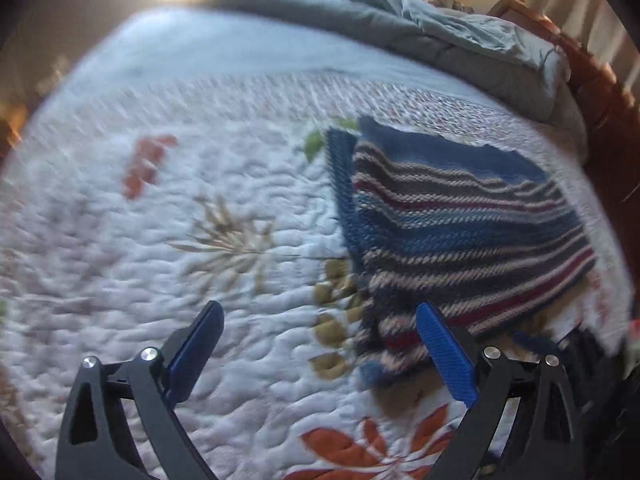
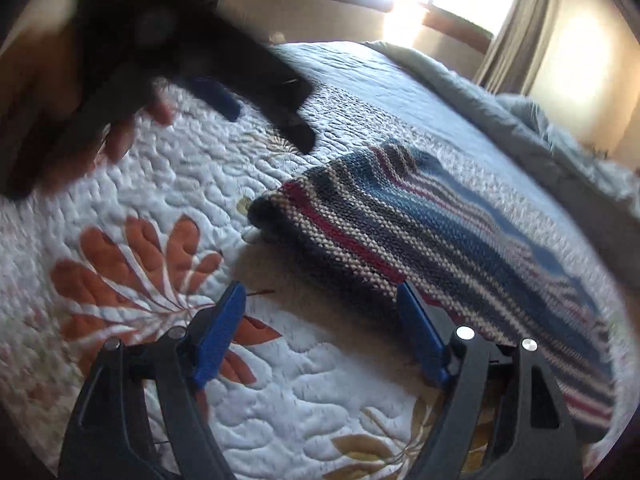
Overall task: Fold small clothes
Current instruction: 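Pull both open tools back from the folded sweater, then grasp the folded sweater edge with the left and right tools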
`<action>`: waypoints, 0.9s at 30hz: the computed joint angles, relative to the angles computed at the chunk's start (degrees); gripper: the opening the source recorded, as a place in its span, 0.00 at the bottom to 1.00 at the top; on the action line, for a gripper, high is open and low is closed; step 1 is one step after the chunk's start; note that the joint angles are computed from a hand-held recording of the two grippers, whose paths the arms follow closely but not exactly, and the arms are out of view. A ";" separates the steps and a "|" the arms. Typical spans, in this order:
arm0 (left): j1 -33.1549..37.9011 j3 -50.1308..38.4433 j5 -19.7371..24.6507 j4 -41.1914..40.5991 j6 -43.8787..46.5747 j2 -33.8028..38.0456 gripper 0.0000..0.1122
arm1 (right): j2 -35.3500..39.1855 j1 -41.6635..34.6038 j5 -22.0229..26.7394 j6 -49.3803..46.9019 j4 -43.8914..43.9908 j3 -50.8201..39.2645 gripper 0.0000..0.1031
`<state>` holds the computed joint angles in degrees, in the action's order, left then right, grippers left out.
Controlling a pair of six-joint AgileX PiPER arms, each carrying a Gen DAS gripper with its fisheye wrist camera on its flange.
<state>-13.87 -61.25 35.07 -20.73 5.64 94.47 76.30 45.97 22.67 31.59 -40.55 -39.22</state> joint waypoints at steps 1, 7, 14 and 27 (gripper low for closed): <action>2.26 -3.21 3.32 -5.73 5.24 2.95 0.87 | 1.04 2.51 2.46 4.56 -5.73 -0.39 0.75; 11.92 -19.46 18.17 -26.68 17.80 19.43 0.87 | 9.35 11.84 12.36 26.33 -31.33 -0.18 0.75; 11.20 -33.24 23.40 -31.00 17.13 30.46 0.87 | 16.21 12.28 17.17 35.95 -43.28 -1.10 0.76; 7.22 -52.04 28.70 -25.89 7.69 42.70 0.85 | 22.77 5.54 16.89 41.68 -53.52 -6.08 0.76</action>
